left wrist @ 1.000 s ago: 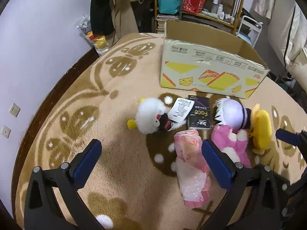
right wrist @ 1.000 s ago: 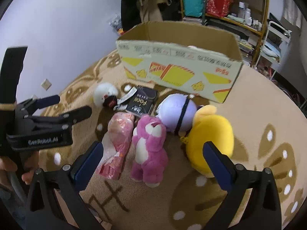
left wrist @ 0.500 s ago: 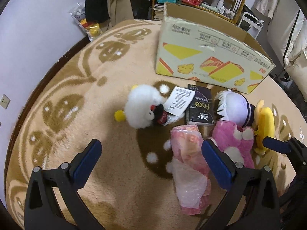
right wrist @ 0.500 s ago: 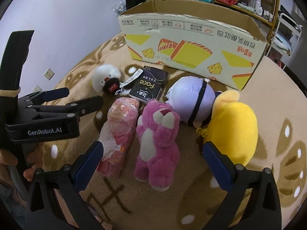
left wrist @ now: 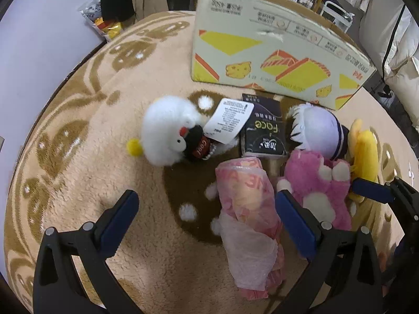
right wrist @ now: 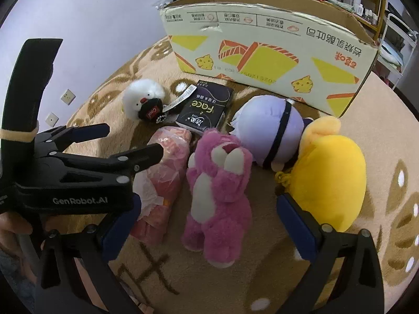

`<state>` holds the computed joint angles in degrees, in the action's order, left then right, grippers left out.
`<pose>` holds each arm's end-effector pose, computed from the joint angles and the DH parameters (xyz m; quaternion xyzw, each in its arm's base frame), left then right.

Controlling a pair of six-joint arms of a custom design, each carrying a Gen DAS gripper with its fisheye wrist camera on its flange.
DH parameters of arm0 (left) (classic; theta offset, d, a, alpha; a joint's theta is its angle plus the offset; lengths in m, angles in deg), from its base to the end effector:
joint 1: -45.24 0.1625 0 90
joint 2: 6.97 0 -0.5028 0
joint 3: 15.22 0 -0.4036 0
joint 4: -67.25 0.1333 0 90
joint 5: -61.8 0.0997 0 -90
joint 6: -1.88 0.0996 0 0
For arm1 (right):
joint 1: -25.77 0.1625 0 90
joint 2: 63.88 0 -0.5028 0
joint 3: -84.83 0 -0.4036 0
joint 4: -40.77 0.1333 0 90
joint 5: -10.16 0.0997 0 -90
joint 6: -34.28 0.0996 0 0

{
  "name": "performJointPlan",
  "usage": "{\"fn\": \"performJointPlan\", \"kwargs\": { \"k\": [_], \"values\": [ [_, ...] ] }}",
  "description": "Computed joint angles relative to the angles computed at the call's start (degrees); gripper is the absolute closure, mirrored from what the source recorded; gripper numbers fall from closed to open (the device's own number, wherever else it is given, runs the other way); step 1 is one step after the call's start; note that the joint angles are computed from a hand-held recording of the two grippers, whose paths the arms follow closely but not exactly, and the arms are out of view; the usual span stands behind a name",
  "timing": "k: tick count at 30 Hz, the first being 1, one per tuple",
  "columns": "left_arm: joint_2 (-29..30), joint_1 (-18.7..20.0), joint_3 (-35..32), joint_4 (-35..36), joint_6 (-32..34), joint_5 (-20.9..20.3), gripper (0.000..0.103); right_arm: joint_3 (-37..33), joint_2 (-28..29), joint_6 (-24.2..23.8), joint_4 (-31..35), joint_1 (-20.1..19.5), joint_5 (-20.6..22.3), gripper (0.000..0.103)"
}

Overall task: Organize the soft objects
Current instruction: 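Move both tools back to the pile toward the pink bundle and pink bear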

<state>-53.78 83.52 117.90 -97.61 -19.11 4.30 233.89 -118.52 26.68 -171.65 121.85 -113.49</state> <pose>-0.2384 -0.4261 0.0242 0.2800 0.9137 -0.0879 0.2810 0.1186 -0.3764 0.1438 0.0411 -0.9305 0.2278 0.2839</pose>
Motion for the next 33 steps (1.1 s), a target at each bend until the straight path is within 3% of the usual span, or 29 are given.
{"fn": "performJointPlan", "kwargs": {
  "k": [11,24,33],
  "values": [
    [1.55,0.76,-0.75,0.5,0.0,-1.57,0.0,-0.17,0.49,-0.06,0.65,-1.87,1.23,0.0],
    [3.71,1.84,-2.21,1.63,0.94,-2.76,0.0,-0.98,2.43,-0.54,1.27,-1.86,-0.76,0.0],
    [4.86,1.7,-2.4,2.1,1.79,-0.99,0.0,-1.29,3.08,-0.44,2.44,-1.66,-1.44,0.0]
  ]
}}
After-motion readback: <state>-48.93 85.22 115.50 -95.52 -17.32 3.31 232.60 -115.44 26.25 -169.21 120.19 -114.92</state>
